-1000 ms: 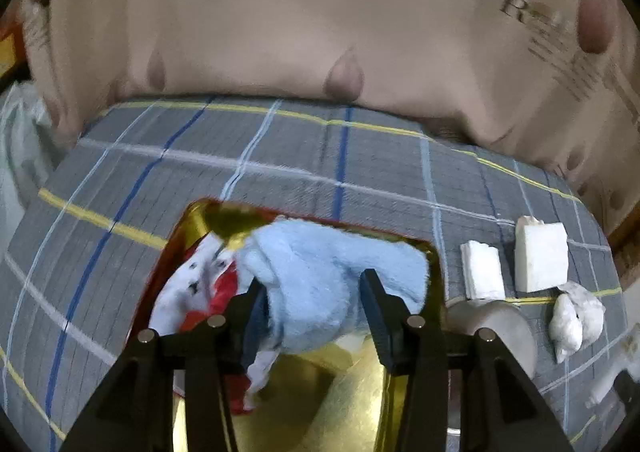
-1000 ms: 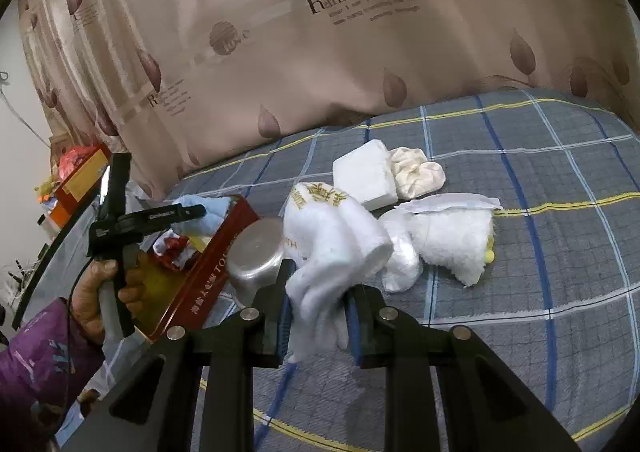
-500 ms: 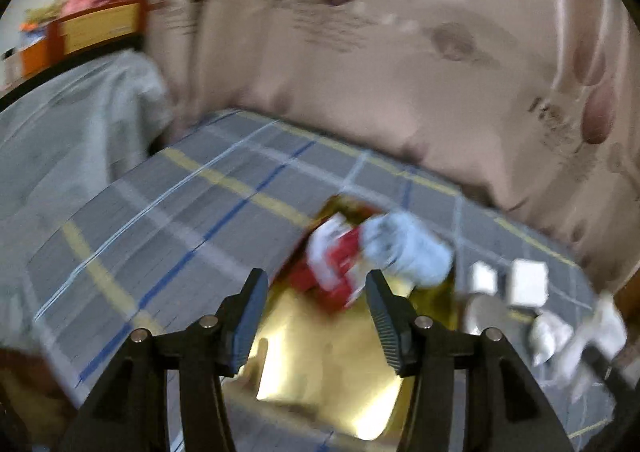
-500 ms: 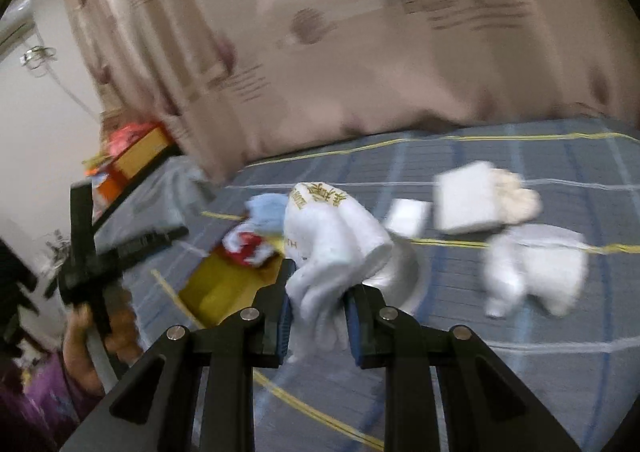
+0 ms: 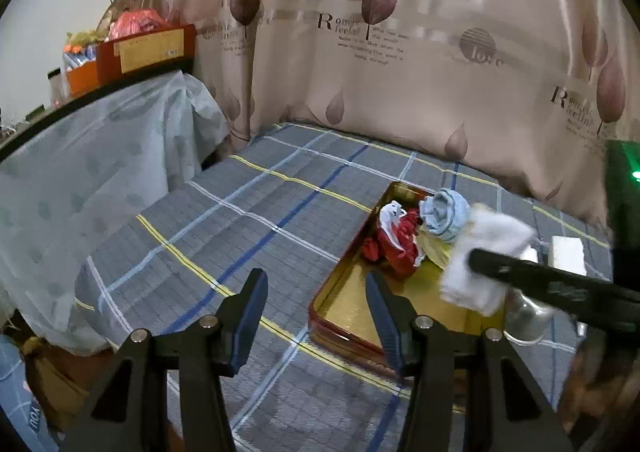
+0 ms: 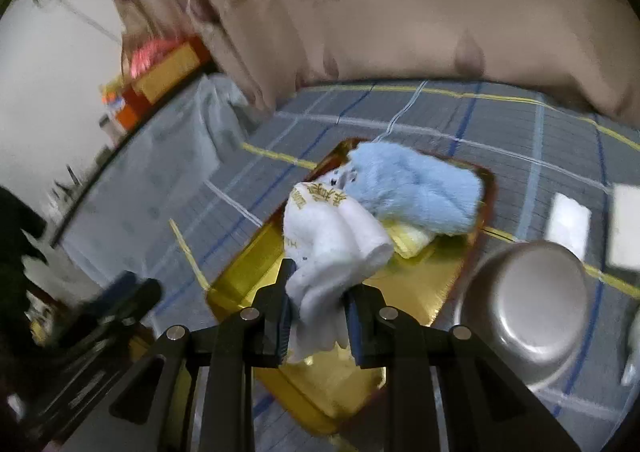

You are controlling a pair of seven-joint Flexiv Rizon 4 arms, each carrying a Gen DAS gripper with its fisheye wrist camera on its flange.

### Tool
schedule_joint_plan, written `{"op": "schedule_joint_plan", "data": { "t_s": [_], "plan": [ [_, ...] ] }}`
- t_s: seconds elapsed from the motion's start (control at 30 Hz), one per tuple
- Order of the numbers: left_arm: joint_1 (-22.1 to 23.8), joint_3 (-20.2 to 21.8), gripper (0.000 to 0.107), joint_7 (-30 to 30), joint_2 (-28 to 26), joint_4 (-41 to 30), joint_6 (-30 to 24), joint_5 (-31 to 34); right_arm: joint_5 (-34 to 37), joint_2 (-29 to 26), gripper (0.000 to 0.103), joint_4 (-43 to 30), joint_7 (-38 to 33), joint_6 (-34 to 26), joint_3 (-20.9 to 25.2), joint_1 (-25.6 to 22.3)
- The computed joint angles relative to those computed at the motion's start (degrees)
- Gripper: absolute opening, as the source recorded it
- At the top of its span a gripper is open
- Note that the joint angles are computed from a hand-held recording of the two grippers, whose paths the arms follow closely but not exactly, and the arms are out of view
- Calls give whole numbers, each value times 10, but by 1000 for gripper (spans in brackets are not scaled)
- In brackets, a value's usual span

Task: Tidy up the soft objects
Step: 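Carry the white socks into the tray and open the right gripper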

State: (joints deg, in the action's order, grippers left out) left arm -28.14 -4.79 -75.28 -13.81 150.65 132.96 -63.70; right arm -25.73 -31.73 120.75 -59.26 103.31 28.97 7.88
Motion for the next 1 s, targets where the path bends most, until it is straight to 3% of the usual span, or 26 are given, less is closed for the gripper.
{"op": "schedule_joint_plan", "data": {
  "t_s": [0.23,0.43,0.67,0.9,1.0],
  "plan": [
    [4,2,52,18,-5,-4,-21,0,21,-30,21,-59,-23,-93,-36,63],
    [-2,4,52,34,-15,-12,-28,-15,54,-50,21,-96,-54,-147,-40,80],
    [-12,-3,52,69,-26,-23,-32,-53,97,-54,23,-110,-82,-151,-73,117],
    [-14,-7,52,84,-31,-28,-36,-74,123,-39,42,-95,-94,-127,-102,147],
    [-13,-7,52,90,-32,-30,-41,-80,123,-16,44,-63,-80,-90,-154,187]
  ]
}}
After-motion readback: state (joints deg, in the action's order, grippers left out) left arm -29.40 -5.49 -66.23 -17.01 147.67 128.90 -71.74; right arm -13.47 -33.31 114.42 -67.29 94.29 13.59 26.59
